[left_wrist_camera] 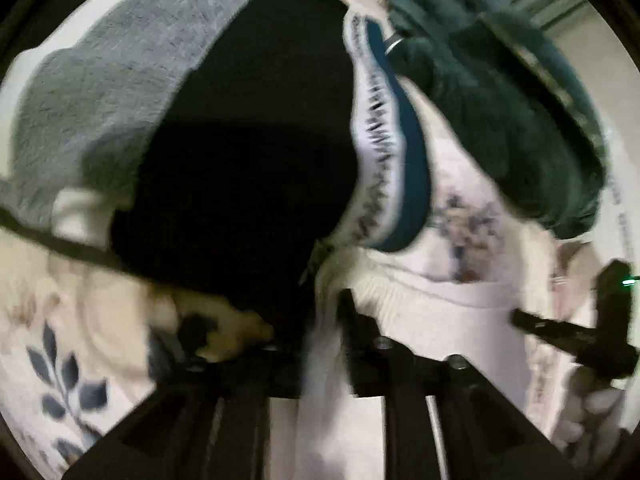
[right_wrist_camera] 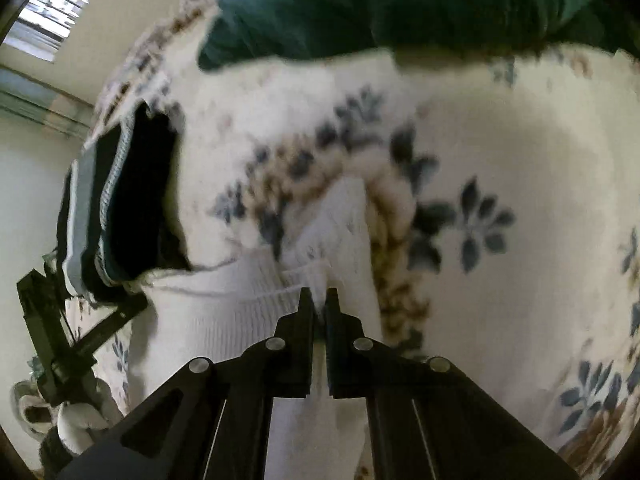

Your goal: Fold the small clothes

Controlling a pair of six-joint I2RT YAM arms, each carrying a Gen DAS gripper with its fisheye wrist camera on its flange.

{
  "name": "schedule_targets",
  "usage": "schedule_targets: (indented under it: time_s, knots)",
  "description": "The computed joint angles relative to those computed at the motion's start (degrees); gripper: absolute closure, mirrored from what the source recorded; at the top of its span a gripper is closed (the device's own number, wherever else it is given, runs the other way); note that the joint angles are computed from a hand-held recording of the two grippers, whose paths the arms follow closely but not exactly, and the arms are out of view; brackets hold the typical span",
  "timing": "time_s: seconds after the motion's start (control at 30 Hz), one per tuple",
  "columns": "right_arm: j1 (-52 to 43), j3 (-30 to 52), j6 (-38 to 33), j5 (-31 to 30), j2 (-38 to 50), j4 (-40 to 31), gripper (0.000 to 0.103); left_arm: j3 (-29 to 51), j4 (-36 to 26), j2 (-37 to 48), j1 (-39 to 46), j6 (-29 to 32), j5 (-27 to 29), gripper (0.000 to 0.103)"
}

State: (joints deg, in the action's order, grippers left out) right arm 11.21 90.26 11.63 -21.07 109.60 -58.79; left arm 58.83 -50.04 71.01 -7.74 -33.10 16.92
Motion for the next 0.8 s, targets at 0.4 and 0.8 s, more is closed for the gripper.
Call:
schedule_targets:
  time_s: [0.4,0.8]
  knots:
    - [-8.3,-26.1,-10.7,-19.1,-13.9,-4.3,0.012,-27.8,3.4,-28.2,1.7,-14.7,18.8,0.027]
    - [-5.0,-41.0,-2.6,-28.2,-20.7,4.3,0.056,-21.7,0.7,-38.2,-27.9,-37.2,-2.7,0.080]
